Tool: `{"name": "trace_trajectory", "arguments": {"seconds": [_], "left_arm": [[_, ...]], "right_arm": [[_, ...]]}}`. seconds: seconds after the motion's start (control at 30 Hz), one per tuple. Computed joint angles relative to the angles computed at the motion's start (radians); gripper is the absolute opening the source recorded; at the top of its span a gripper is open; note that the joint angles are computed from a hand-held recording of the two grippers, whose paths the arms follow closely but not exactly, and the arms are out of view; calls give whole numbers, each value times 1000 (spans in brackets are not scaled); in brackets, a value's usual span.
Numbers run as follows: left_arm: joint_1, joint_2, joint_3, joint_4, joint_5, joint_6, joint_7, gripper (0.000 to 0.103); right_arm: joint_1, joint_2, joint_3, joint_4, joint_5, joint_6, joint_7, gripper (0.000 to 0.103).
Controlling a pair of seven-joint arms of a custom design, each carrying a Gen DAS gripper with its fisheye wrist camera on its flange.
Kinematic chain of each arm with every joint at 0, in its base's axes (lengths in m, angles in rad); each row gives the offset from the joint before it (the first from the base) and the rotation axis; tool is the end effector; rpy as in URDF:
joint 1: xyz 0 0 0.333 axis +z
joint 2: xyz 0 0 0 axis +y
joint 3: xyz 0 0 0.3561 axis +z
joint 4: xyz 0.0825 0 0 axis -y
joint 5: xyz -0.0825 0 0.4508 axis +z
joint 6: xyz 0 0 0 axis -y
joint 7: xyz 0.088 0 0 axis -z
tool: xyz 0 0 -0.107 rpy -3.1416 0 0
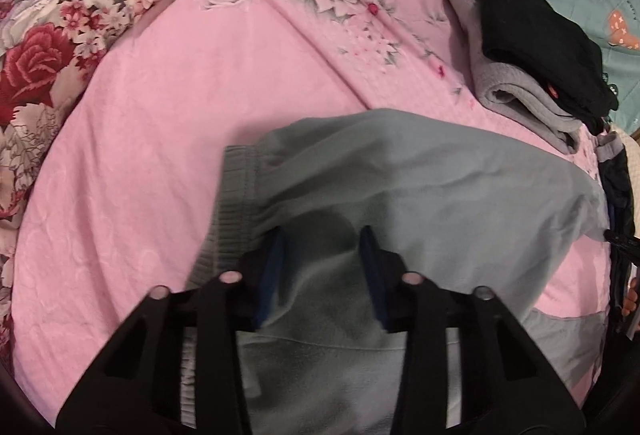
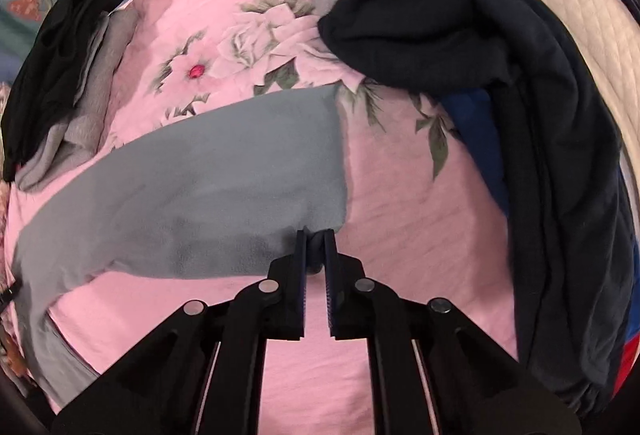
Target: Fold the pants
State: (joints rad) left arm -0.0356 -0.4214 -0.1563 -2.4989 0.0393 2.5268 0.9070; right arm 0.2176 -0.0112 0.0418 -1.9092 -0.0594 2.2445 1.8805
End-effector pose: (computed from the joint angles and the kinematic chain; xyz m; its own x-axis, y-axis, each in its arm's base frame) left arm 0.4807 -0.0969 0.4843 0.3867 -0.9033 0.1859 -0.8117 -0.4290 -0.3964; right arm 0.6297 0.1654 0.5525 -0.0126 -0.9987 -0.0492 -0.9401 0.0286 -0.3397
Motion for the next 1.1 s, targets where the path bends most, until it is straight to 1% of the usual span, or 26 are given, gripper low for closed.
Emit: {"name": "trace_trajectory", "arguments": {"seconds": [0.03,0.1,0.13,0.2,0.23,0.3,0.37,0.4,0.43,0.47,0.5,0.53,0.57,0.6,0.63,0.67,0.7,0.77,0.8,0.83,0.87,0.9,0.97,1.07,1.1], "left_arm": [[3,-2,2,-2,1,-2,-2,24],[9,-4,11,-8,-4,-2,-3,13],[9,-6,18,-12,-14,2,0,11],[5,-12,28,-22,-30,15,16,10],[9,-13,22,-24,-24,19,16,10],[22,-8,3,-21,5,18,5,10],[24,-2,-6,-8,26,-3,6,10],[11,-7,5,-3,11,-20,24,13],[-3,-19,21,0,-15,-36,46,19],[-11,-36,29,-3,-30,-34,63,35],[-3,-65,21,-8,-14,-29,66,53],[34,-101,-14,-9,53,-27,37,64],[57,-124,-36,-11,101,-19,21,80],[71,-145,-40,-9,139,3,28,87],[62,-143,-21,2,140,11,61,88],[38,-124,11,23,120,8,117,88],[8,-95,52,50,84,-3,196,88],[2,-28,82,98,44,-10,277,88],[-16,2,109,113,-4,-9,341,88],[-31,35,130,130,-56,-12,398,88],[-49,73,157,149,-126,-20,464,88],[-63,101,176,163,-189,-35,525,87],[-73,137,181,168,-270,-43,606,87],[-65,185,170,178,-346,-50,703,86],[-54,183,152,166,-341,-25,705,86]], "right_arm": [[-1,-4,-1,-2,-16,2,22,7],[-10,-28,-6,-18,-61,32,90,7],[-15,-37,-8,-24,-66,39,111,7],[-26,-47,-19,-23,-12,24,106,7],[-28,-53,-18,-29,-12,14,105,7],[-27,-48,-8,-25,-55,-17,113,7],[-22,-19,0,-5,-84,-61,123,8],[-18,-21,4,-16,-116,-49,138,9],[-11,-17,10,-11,-168,-59,152,17],[-5,-11,15,3,-211,-83,160,24],[1,-12,17,13,-224,-99,154,34],[5,-29,16,5,-212,-89,143,34],[8,-51,18,-8,-207,-76,142,34],[12,-81,20,-26,-202,-56,140,37],[14,-112,22,-49,-192,-34,132,47],[19,-158,23,-84,-168,9,111,51],[25,-201,23,-120,-138,49,89,53],[37,-258,26,-167,-79,83,53,53],[44,-287,23,-192,-42,90,29,53],[39,-289,36,-197,-16,101,21,53],[55,-325,37,-227,1,95,25,53],[58,-345,43,-246,10,94,23,53],[55,-369,60,-273,4,92,36,53],[47,-409,72,-302,-2,65,61,53],[42,-413,75,-308,-10,60,69,53]]}}
